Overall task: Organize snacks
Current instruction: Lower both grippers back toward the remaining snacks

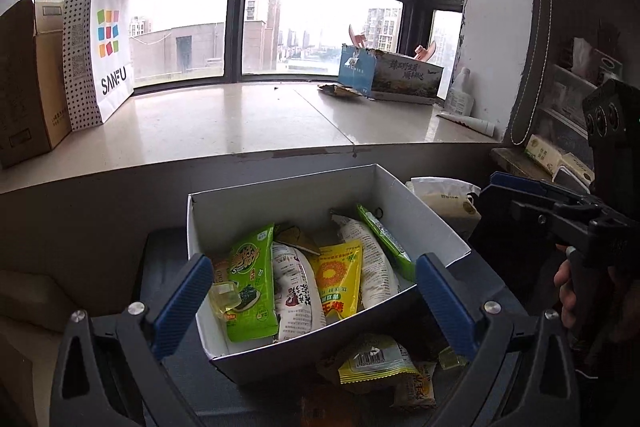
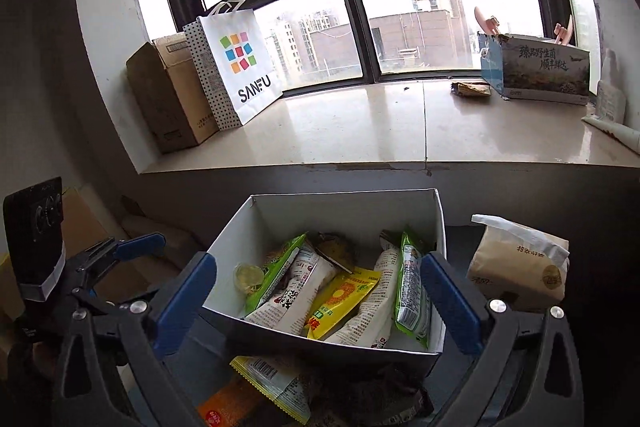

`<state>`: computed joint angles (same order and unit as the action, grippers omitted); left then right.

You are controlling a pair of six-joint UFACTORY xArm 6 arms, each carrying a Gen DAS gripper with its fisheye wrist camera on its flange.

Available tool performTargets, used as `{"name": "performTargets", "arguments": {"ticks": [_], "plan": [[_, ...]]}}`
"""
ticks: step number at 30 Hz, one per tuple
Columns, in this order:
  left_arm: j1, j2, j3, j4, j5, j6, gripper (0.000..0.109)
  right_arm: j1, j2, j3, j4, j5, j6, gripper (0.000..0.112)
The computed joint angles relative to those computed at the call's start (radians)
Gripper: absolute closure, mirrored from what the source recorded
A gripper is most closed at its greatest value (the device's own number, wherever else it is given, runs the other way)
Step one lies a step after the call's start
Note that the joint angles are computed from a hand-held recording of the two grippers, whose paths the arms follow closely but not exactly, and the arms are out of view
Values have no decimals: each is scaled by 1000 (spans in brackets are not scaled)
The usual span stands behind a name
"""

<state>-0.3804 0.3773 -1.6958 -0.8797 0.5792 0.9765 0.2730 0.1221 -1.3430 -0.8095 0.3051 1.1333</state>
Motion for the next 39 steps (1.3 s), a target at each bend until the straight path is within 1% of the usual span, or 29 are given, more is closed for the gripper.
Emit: {"name": "performTargets", "arguments": {"ticks": [2,5,6,8,10,11,12,13,14,15,16,18,19,20,21,22,23,24,27,29,30,31,34,37,39], "plan": [[-6,-82,107,-96,-47,92,6,35,-68,59,-181,55,135,9],[-1,-177,227,-202,-46,175,6,89,-163,163,-339,104,268,9],[1,-204,262,-227,-39,188,6,105,-192,198,-371,120,307,9],[5,-256,334,-253,-26,204,6,131,-242,269,-386,135,368,9],[3,-308,410,-264,-33,234,6,161,-290,341,-400,177,431,9],[3,-332,447,-277,-39,255,6,170,-315,379,-413,177,467,9],[-2,-357,487,-274,-57,258,6,184,-338,417,-404,184,471,9],[-3,-375,516,-269,-72,252,6,204,-356,446,-398,209,473,9],[-3,-394,546,-274,-82,254,6,237,-369,465,-383,269,462,9],[-3,-415,574,-288,-93,262,6,285,-378,474,-373,361,444,9],[-6,-439,603,-304,-112,284,6,335,-383,478,-391,450,449,9],[-18,-498,664,-389,-162,406,6,430,-399,494,-439,599,456,9],[-21,-524,686,-452,-171,476,6,461,-405,501,-458,637,476,9],[-12,-545,701,-508,-145,541,6,468,-414,514,-464,634,499,9],[3,-558,713,-529,-102,569,6,452,-424,528,-445,591,507,9],[11,-562,719,-518,-78,556,6,429,-423,533,-397,547,488,9],[12,-562,721,-499,-77,525,6,418,-416,536,-363,525,477,9],[12,-561,726,-482,-82,500,6,420,-410,542,-361,524,493,9],[14,-557,744,-424,-123,421,6,412,-407,564,-368,480,524,9],[37,-556,758,-459,-110,444,6,390,-401,575,-367,436,550,9],[46,-553,762,-457,-109,438,6,374,-394,576,-352,411,547,9],[51,-549,765,-429,-112,414,6,355,-385,576,-335,383,537,9],[60,-550,784,-406,-128,408,6,305,-346,561,-307,325,513,9],[69,-559,798,-394,-104,415,6,215,-293,542,-230,197,451,9],[67,-569,810,-402,-99,433,6,156,-242,521,-172,113,364,9]]}}
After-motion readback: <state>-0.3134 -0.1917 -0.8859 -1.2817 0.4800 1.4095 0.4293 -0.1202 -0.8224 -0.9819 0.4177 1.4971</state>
